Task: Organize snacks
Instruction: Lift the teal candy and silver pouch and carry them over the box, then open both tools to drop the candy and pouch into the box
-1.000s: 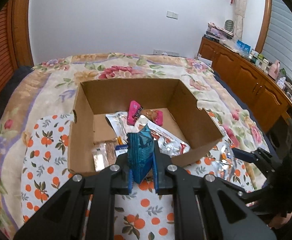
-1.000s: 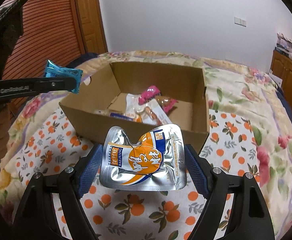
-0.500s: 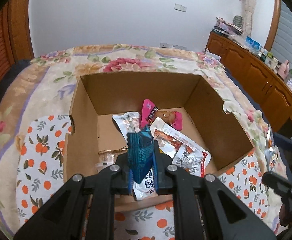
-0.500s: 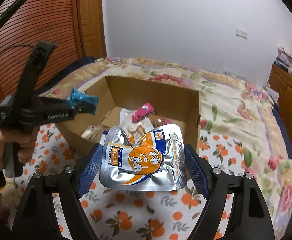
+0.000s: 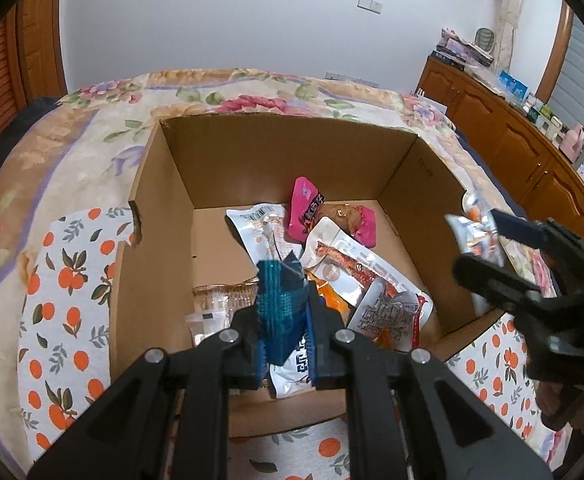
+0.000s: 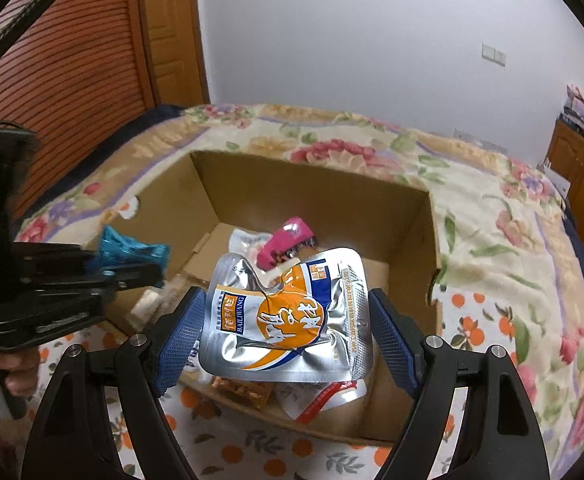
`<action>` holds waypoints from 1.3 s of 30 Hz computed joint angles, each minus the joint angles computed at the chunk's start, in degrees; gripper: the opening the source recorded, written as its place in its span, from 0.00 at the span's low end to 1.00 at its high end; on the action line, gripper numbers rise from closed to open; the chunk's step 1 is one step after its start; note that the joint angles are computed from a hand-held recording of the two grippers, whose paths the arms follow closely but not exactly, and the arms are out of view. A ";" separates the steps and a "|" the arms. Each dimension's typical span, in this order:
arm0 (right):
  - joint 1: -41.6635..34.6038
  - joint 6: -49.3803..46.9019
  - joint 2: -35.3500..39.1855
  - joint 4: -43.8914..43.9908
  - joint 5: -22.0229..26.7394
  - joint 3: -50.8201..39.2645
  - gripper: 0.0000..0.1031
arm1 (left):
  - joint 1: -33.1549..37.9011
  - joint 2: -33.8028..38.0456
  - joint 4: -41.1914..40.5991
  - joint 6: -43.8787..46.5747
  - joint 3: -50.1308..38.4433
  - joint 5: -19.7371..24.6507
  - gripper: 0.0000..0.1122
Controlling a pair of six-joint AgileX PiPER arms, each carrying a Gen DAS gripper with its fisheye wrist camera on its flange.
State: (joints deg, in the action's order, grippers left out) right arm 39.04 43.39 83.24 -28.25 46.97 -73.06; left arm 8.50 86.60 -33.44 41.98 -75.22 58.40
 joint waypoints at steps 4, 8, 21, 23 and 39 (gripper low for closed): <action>-0.93 0.81 0.92 0.42 -1.09 1.30 0.81 | -0.07 0.49 0.14 -0.39 -0.05 0.00 0.13; -0.74 1.15 2.33 -0.19 -1.24 1.60 0.81 | -0.17 0.65 0.29 -0.73 0.26 -0.12 0.36; -0.88 2.12 4.21 -1.27 -2.20 1.47 0.82 | -0.90 -0.98 2.47 -2.38 0.61 -2.40 0.45; -1.24 2.12 4.31 -0.85 -2.40 1.56 0.82 | -0.98 -1.34 2.74 -2.53 0.69 -2.61 0.46; 0.08 9.56 -3.17 -7.20 -1.65 4.71 1.00 | 0.37 -6.63 -0.38 0.01 3.32 -5.97 0.89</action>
